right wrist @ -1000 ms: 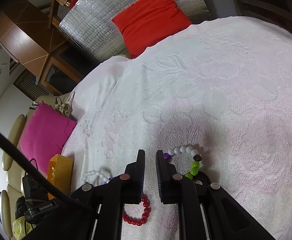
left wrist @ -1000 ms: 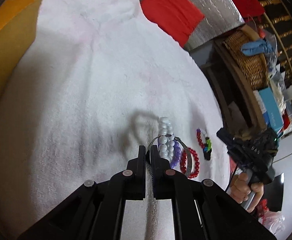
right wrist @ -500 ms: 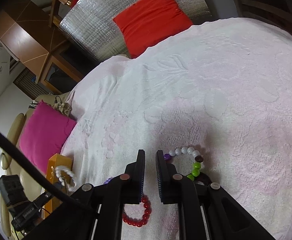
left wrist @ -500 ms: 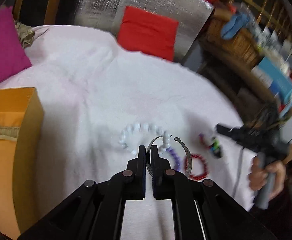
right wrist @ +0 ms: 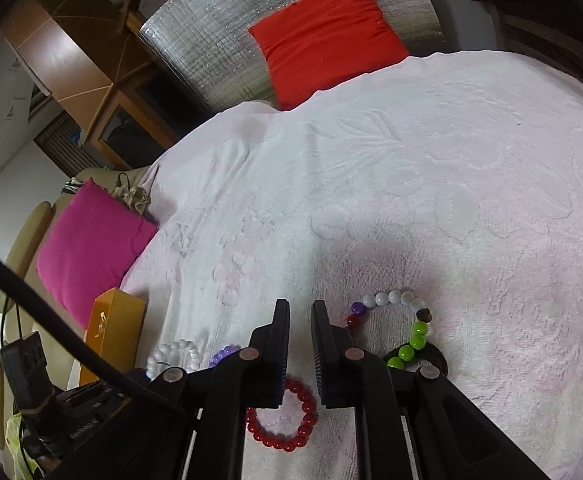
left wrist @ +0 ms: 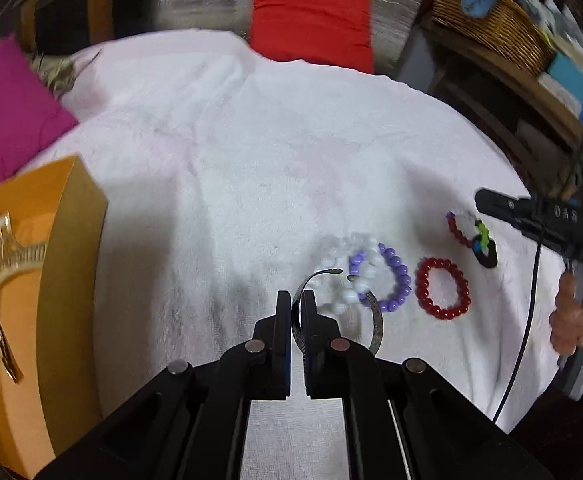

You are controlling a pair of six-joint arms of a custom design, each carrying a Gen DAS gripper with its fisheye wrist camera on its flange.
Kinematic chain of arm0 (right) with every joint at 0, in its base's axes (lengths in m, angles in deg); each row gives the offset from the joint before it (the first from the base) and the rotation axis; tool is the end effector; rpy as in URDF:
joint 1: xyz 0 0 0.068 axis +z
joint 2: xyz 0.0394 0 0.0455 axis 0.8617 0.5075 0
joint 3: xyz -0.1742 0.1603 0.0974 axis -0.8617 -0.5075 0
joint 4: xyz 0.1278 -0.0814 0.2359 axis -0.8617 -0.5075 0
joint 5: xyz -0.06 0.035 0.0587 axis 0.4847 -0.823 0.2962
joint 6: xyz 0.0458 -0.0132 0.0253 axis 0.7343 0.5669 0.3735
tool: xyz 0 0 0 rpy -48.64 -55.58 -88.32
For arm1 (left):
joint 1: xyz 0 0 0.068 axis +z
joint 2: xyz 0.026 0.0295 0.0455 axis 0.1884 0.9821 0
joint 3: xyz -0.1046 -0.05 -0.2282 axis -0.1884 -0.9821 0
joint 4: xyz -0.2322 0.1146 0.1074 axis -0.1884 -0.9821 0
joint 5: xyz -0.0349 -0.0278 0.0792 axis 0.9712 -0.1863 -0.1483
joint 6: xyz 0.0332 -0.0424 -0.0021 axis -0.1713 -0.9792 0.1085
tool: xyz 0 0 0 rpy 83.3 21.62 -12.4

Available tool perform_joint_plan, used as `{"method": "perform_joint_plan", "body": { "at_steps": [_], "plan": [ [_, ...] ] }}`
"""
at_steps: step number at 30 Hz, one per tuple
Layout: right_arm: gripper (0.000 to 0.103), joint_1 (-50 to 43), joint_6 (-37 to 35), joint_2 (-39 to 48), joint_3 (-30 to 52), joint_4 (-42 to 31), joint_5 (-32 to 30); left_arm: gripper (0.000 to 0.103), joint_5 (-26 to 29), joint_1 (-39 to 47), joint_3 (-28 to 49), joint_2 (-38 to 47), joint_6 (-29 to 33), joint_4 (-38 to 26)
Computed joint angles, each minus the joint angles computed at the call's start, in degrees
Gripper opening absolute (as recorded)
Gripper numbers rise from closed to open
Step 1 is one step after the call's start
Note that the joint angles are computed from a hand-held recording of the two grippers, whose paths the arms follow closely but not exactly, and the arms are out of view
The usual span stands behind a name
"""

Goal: Organize jewelry

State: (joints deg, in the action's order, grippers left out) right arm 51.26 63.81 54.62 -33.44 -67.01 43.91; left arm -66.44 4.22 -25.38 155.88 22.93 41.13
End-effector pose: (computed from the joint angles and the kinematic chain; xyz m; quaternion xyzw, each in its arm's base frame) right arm 0.2793 -0.0263 0.1485 0.1505 0.9046 0.2207 0.3321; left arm 0.3120 -0.0469 0.1548 0.1759 0.9364 -0.1372 0.2709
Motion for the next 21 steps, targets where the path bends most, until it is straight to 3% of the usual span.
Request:
{"method": "perform_joint_plan", "body": {
  "at_steps": [7, 16, 21],
  "plan": [
    [0.014, -0.5, -0.3, 0.0, 0.0, -0.3, -0.1, 0.005, 2.1, 0.5, 0.3, 0.1, -1.1, 0.2],
    [0.014, -0.1, -0.7, -0.3, -0.2, -0.3, -0.5, 0.005, 24.2, 7.6, 5.8, 7.3, -5.8, -6.5],
    [0.014, 1.1, -1.4, -1.4, -0.4, -0.3, -2.3, 0.005, 26.6, 7.8, 4.9, 6.0, -6.1, -5.9]
  ]
}}
